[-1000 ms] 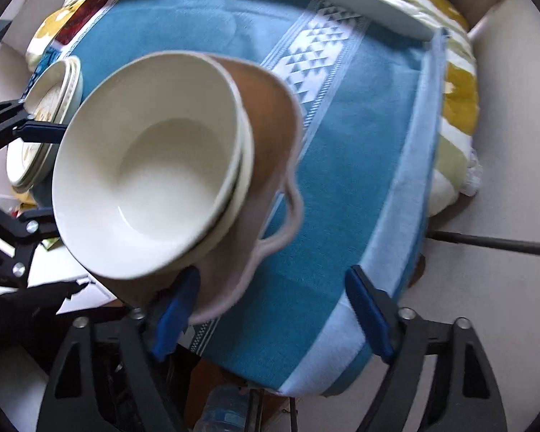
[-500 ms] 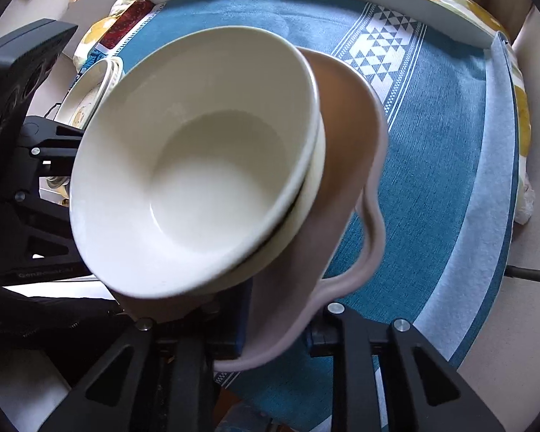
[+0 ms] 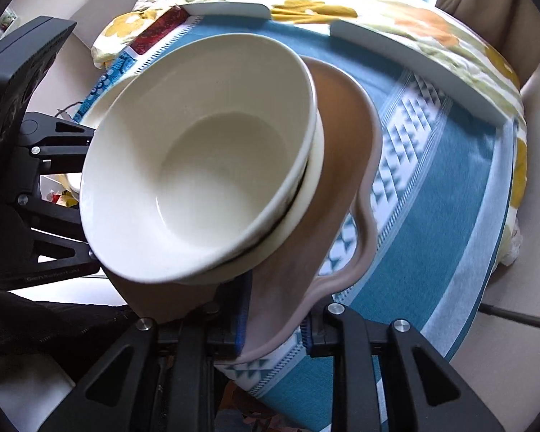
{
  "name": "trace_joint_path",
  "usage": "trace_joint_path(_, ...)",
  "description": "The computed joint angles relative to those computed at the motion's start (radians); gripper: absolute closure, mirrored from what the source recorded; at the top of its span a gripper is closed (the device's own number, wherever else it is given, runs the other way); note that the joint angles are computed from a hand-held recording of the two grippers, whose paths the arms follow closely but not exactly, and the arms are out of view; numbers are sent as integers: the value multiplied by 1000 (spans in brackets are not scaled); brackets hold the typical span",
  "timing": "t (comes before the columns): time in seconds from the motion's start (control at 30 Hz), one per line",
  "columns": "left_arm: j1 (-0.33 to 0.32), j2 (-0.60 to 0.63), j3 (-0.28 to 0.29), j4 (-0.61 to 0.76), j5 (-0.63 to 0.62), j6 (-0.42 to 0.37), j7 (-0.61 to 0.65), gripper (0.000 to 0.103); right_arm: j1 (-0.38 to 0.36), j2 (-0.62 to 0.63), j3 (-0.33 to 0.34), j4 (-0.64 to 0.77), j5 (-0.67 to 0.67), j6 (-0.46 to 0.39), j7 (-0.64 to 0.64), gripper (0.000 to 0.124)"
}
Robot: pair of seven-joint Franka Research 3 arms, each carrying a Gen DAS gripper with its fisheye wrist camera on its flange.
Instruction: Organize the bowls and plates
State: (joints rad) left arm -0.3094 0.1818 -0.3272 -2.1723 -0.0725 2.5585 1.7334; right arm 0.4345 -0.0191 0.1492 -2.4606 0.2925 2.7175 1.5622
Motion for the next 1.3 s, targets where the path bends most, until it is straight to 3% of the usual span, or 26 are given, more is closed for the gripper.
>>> trace_joint_path(0.37, 92, -167, 98, -95, -48, -37, 220, 81, 88, 156, 29, 293, -219, -77, 298, 103)
trace_joint_path(0.57, 159, -146, 153, -91, -60, -59, 352, 81, 165, 316, 13, 484, -260, -92, 408, 103)
trace_joint_path(0.77, 220, -112, 165, -97, -88, -75, 458, 81, 234, 440, -12, 633, -273, -142, 482, 103)
trace_joint_path(0.9, 245, -92, 158, -109, -114, -55, 502, 81, 262, 489, -27, 687, -280, -165, 528, 103)
trace_joint_path(1.3, 258, -79, 143, -113, -158, -48, 541, 80, 295, 485, -57, 676, -350, -172, 632, 103)
